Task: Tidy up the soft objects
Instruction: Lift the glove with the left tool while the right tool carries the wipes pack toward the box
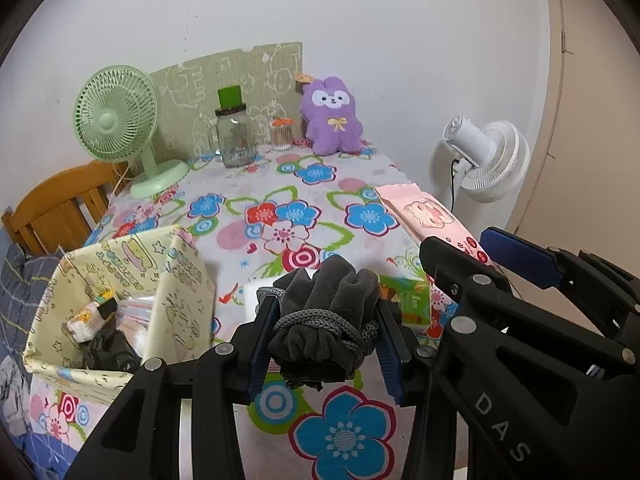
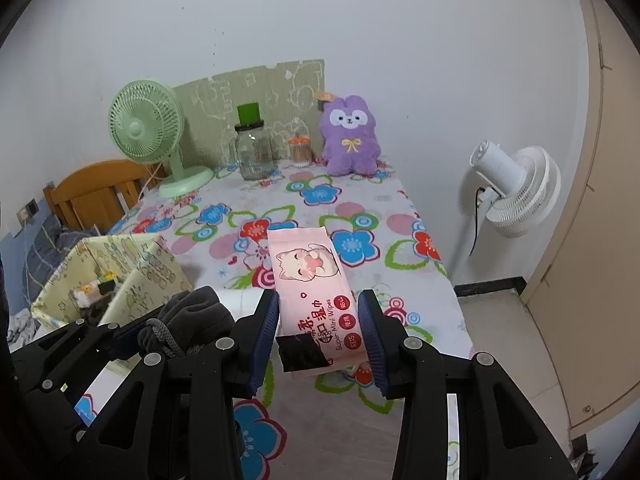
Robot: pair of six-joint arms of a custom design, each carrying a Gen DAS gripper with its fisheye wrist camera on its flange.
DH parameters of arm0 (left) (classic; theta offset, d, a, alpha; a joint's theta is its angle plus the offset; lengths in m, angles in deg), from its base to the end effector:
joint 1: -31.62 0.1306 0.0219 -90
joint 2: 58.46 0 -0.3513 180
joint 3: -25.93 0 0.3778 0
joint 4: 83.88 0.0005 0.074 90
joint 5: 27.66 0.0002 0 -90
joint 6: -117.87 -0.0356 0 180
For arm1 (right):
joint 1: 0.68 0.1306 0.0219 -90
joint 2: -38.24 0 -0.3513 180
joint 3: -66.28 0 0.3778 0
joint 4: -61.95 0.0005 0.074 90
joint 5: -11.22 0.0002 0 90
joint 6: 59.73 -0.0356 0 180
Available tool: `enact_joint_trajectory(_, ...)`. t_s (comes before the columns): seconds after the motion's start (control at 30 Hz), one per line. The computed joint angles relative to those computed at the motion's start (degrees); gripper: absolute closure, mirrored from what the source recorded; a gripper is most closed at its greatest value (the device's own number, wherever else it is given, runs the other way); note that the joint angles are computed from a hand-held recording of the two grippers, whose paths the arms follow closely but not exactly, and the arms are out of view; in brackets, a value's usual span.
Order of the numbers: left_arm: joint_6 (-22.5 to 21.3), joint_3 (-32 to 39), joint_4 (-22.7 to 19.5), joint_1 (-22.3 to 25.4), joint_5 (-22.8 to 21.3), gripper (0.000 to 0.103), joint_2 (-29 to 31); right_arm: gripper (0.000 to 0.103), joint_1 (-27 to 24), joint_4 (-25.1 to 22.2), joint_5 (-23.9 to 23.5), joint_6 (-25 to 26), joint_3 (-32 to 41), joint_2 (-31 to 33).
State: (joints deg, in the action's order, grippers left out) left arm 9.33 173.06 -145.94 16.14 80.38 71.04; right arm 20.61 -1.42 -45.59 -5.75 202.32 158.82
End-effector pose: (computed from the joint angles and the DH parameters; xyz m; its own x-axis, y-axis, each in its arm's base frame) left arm 0.6545 -0.1932 0.4405 -0.4912 0.4497 -0.7460 0.6572 0.7534 0.0215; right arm 0.5982 0.2116 0.4566 -0.5369 0.3190 -0.7810 0.4374 0.8969 0.0656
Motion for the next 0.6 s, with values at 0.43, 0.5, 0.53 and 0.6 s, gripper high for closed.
enact_joint_trajectory(0.43, -1.1, 5.4, -2.2, 1.3, 2.2, 0.056, 1.3, 0.058, 1.3, -3.7, 1.9, -0.2, 8.2, 3.0)
enact_joint_trajectory(0.5, -1.1, 7.0, -2.8, 1.6, 2.5, 0.056, 2.0, 0.058, 1.4, -4.6, 2.3, 0.0, 10.3, 4.0)
enact_joint_trajectory(0.53, -1.1, 7.9, -3.2, 1.7, 2.7, 0.055, 2.5, 0.058, 1.5, -4.8, 2.4, 0.1, 11.0, 4.3)
enact_joint_trajectory(0.6, -1.1, 9.6, -3.8, 2.0, 3.0, 0.055, 3.2, 0.058, 1.6, -6.0, 2.7, 0.4, 13.7, 5.7)
